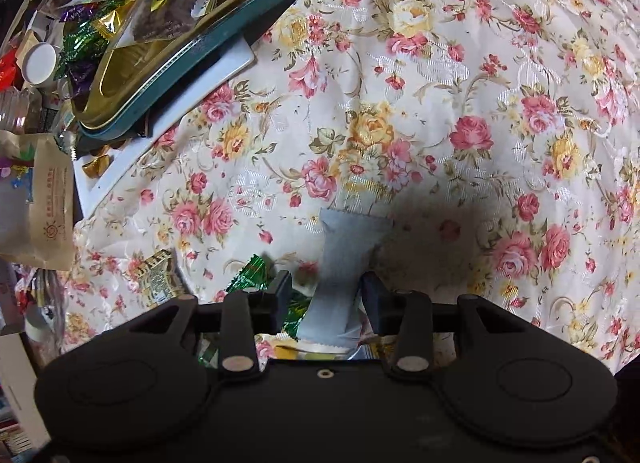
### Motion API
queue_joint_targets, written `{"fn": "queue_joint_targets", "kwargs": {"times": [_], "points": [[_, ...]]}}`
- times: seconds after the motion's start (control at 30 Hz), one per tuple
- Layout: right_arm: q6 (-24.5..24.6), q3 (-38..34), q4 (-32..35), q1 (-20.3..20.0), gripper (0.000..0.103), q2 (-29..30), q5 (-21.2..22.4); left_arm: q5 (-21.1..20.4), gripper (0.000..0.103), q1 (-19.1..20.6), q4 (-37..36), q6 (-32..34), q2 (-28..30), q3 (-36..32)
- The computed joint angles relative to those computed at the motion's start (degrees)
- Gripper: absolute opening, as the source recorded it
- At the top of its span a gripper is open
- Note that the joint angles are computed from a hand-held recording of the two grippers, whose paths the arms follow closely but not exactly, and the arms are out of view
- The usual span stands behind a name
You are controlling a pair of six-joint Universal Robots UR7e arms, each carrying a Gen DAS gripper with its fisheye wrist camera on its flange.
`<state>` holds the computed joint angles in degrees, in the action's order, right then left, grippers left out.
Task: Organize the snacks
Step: 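Reach the right tool to the white bone-shaped candy and grasp it, then grasp the green-wrapped candy with the left tool while the right holds the white candy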
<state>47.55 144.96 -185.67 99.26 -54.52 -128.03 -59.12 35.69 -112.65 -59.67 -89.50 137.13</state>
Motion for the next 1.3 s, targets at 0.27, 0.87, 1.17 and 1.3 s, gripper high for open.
{"fn": "queue_joint_targets", "kwargs": {"times": [0.27,0.87,1.17,1.3], "points": [[-0.98,-3.14,7.86,4.31,0.021,3.20,-7.35,-0.66,0.055,0.77,-1.03,-0.11,-1.03,0.20],[-11.40,-3.33,22.92,16.30,0.021,-14.86,-9.81,-1.28,0.055,-0.95,-9.80,-0.60,5.09,1.91],[-11.12,1.52,22.05,11.71,0.021,-21.04,-7.85,-3.73,0.055,-2.48,-20.94,1.39,15.84,1.48],[-11.52,2.62,21.86,10.37,0.021,-23.75,-6.80,-3.44,0.055,-2.89,-24.41,1.87,20.26,1.24]]}}
